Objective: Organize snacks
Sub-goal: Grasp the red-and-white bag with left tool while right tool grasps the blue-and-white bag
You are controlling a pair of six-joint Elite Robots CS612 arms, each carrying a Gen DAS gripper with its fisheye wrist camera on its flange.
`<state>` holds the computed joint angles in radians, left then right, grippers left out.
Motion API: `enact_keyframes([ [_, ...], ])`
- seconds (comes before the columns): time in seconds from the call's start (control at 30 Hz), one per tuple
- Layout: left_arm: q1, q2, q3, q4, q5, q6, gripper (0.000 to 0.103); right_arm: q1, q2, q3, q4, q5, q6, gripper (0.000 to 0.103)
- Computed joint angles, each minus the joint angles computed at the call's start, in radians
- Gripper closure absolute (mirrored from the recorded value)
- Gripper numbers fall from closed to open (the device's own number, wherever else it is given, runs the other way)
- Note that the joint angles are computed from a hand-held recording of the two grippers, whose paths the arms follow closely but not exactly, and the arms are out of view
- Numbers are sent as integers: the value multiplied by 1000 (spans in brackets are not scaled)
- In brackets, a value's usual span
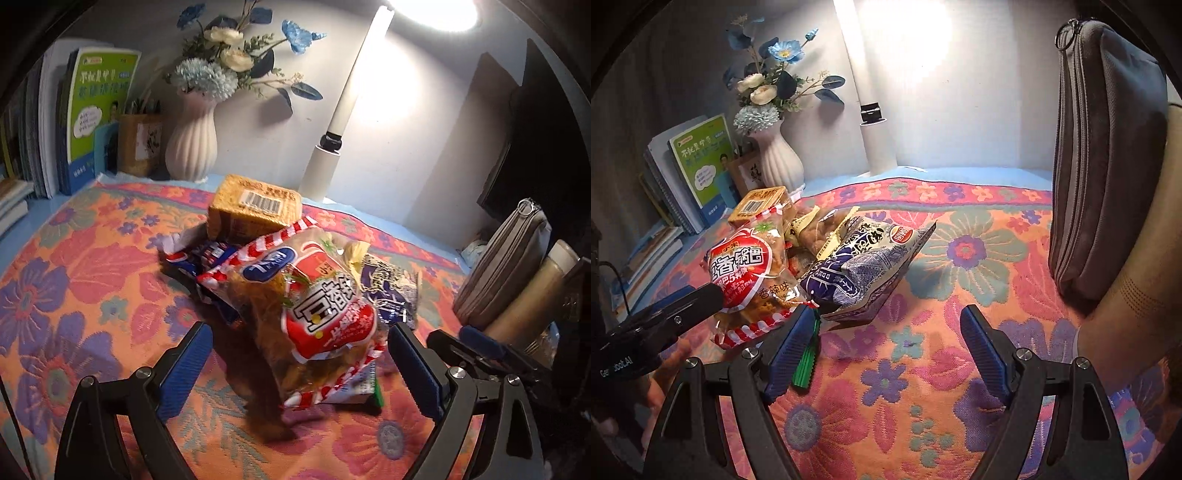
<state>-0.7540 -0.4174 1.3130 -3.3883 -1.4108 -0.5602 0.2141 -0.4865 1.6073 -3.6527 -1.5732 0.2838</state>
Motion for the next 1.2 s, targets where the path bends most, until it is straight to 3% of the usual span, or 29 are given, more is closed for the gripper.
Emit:
enact_keyframes([
  [0.17,19,10,-49,63,-87,-107,9,-20,-28,-15,129,61,41,22],
  [0.37,23,32,-106,128,-86,-128,9,-35,-28,-91,295,155,81,22],
  [0.43,23,36,-115,141,-83,-124,12,-32,-18,-120,337,163,85,22],
  [0.5,21,35,-117,160,-70,-104,22,-34,-3,-147,363,190,102,22],
  [0.7,26,32,-102,138,-78,-69,38,-35,22,-184,376,231,136,22],
  [0.77,29,28,-88,114,-91,-69,41,-28,23,-187,382,213,133,23],
  [0.9,30,8,-35,57,-77,-64,42,-21,20,-180,361,200,125,39],
  [1.07,29,-12,32,-11,-26,-59,42,-15,5,-142,321,161,133,50],
  [1.2,40,-6,47,-53,-62,-87,42,-9,-22,-79,272,122,117,57],
])
